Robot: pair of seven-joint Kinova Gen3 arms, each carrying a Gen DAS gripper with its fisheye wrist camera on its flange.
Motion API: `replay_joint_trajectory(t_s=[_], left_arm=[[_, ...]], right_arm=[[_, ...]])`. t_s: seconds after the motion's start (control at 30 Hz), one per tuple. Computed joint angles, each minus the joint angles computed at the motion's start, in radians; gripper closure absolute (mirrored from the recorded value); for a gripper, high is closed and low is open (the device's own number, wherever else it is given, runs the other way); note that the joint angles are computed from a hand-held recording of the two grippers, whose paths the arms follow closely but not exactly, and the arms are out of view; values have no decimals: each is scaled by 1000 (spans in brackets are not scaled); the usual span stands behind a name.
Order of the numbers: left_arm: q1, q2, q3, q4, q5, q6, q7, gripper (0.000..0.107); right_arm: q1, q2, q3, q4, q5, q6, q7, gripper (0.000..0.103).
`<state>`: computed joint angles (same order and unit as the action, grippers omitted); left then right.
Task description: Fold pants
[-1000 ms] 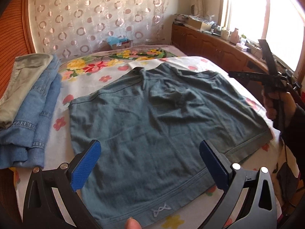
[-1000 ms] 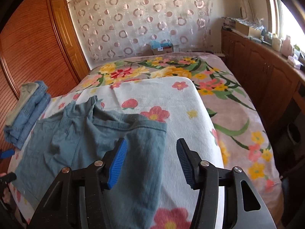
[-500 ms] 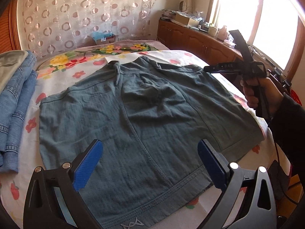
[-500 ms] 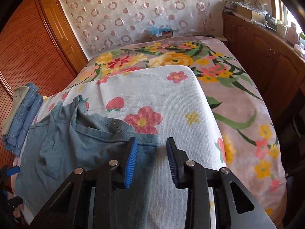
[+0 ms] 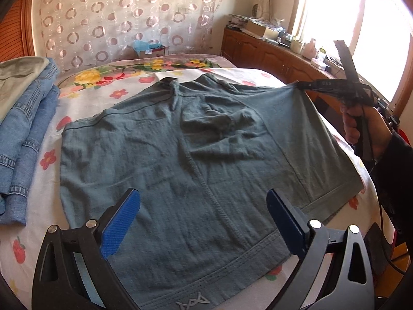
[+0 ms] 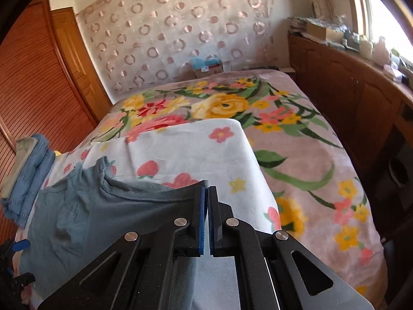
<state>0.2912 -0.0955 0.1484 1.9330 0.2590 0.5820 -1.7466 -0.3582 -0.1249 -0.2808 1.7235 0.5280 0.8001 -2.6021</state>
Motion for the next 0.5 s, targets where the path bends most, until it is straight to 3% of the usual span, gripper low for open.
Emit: replay_joint_trajectory(t_s=[0.4, 0.5], left_arm=[[-16, -48, -32, 27, 32, 3, -37, 8], [-21, -65, -41, 37, 38, 9, -44, 8]], right_arm=[[-99, 58, -28, -96, 129, 236, -66, 101], [-111, 58, -24, -111, 121, 234, -73, 90]])
